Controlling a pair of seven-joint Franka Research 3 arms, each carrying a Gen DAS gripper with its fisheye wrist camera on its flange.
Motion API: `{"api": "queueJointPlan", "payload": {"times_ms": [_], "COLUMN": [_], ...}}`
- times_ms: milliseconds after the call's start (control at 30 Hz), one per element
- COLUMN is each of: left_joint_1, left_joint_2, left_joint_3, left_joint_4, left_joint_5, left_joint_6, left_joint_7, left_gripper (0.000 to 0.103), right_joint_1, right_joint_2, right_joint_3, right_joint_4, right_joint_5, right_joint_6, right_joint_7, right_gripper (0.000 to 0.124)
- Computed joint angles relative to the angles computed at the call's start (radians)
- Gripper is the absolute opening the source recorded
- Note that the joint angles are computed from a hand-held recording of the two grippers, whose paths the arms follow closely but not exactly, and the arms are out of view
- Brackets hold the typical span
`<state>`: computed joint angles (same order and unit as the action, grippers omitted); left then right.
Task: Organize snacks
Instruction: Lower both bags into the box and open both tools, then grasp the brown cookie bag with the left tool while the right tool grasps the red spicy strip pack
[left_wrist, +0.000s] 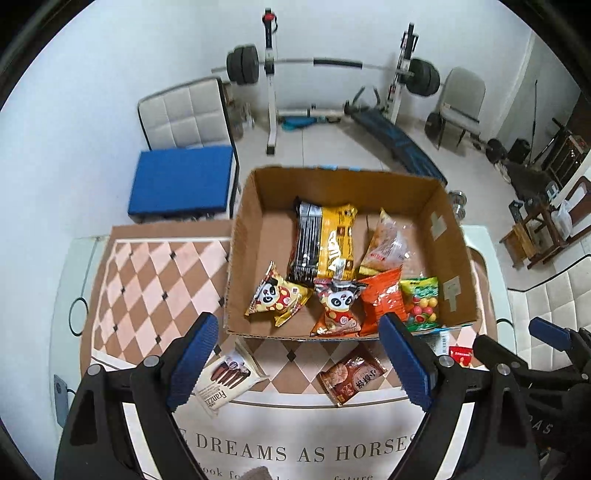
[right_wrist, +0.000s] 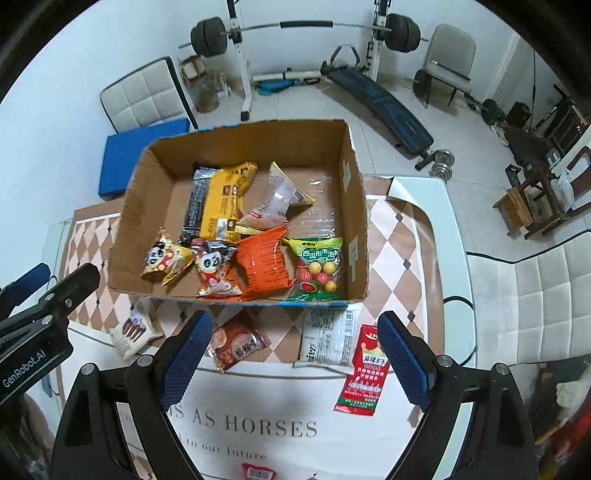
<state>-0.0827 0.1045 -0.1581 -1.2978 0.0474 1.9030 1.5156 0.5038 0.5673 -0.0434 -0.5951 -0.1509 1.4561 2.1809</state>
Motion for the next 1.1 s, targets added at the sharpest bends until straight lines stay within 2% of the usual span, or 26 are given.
{"api": "queueJointPlan", "payload": {"times_ms": [67, 200, 300, 367, 500, 633, 800, 1033, 1100], "left_joint_1": [0.002, 0.004, 0.004, 0.005, 0.000, -0.017, -0.041, -0.081, -0.092], "left_joint_2": [-0.044, -0.097, -0.139, -0.158, -0.189, -0.188, -0.155, -0.043, -0.005], "left_joint_3": [0.000, 0.005, 0.012, 0.017, 0.022, 0.007, -0.013, -0.040, -0.045], "left_joint_4": [-0.041, -0.083, -0.128, -0.154, -0.233, -0.316, -0.391, -0.399, -0.383], "left_joint_5": [-0.009, -0.045, -0.071, -0.102, -0.129, -0.083, 0.005, 0.173, 0.201], "left_joint_6": [0.023, 0.020, 0.029, 0.023, 0.035, 0.026, 0.023, 0.056, 0.053], "left_joint_7": [0.005, 0.007, 0.005, 0.003, -0.014, -0.037, -0.028, 0.095, 0.143], "left_gripper": [0.089, 0.089, 0.089, 0.103, 0.103, 0.103, 0.103, 0.103, 0.103], "right_joint_1": [0.013, 0.025, 0.013, -0.012, -0.084, -0.174, -0.246, -0.260, -0.255], "right_joint_2": [-0.074, -0.196, -0.285, -0.375, -0.527, -0.655, -0.668, -0.540, -0.521], "right_joint_3": [0.004, 0.028, 0.053, 0.071, 0.096, 0.095, 0.091, 0.099, 0.098], "right_joint_4": [-0.107, -0.263, -0.386, -0.524, -0.778, -1.045, -1.224, -1.226, -1.224], "right_joint_5": [-0.012, -0.040, -0.036, -0.003, 0.072, 0.180, 0.271, 0.265, 0.261], "right_joint_6": [0.051, 0.121, 0.179, 0.239, 0.322, 0.388, 0.441, 0.445, 0.444], "right_joint_7": [0.018, 0.053, 0.081, 0.118, 0.195, 0.269, 0.237, 0.162, 0.158], "right_gripper": [0.093, 0.093, 0.095, 0.097, 0.097, 0.097, 0.097, 0.097, 0.088]}}
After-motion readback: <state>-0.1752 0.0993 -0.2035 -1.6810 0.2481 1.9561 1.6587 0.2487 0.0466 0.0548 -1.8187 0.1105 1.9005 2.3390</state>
